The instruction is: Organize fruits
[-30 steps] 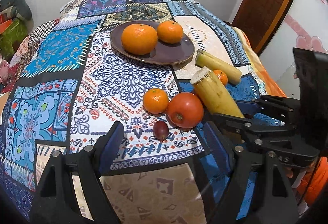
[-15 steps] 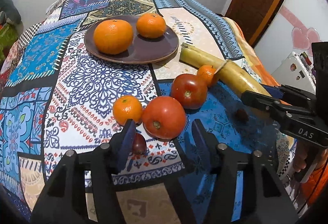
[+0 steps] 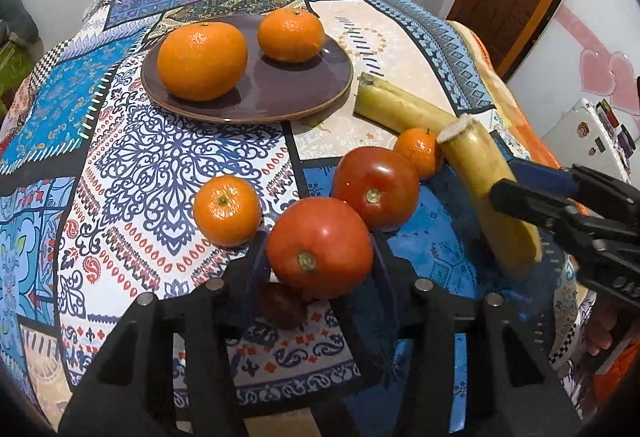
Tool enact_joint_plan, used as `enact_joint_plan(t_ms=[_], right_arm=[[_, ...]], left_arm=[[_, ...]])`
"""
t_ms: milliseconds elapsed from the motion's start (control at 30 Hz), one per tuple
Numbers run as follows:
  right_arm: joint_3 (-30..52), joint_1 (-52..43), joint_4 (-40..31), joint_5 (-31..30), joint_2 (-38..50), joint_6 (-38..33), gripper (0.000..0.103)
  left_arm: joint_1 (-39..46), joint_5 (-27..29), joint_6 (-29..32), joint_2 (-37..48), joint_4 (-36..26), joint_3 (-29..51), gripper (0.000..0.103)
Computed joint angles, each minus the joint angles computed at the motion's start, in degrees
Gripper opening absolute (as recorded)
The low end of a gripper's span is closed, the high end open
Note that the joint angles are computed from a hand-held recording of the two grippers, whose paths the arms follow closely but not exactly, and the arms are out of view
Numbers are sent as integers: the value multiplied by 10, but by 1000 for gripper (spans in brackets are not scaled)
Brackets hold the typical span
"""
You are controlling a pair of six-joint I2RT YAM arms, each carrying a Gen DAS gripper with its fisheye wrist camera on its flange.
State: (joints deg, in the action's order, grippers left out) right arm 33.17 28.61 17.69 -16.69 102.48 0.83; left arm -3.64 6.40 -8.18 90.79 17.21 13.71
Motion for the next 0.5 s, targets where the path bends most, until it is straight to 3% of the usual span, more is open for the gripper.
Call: enact_joint_plan(t_ms=[233,400,500], right_arm=[[34,43,-11,1,15,5,37],[56,72,3,19,32,14,40],[68,81,6,13,37,29,40]], left_arm=[[31,7,19,-97,-35,-37,49],[106,37,70,-276,-159,-61,49],[168,70,111,-326,-215,-56,49]])
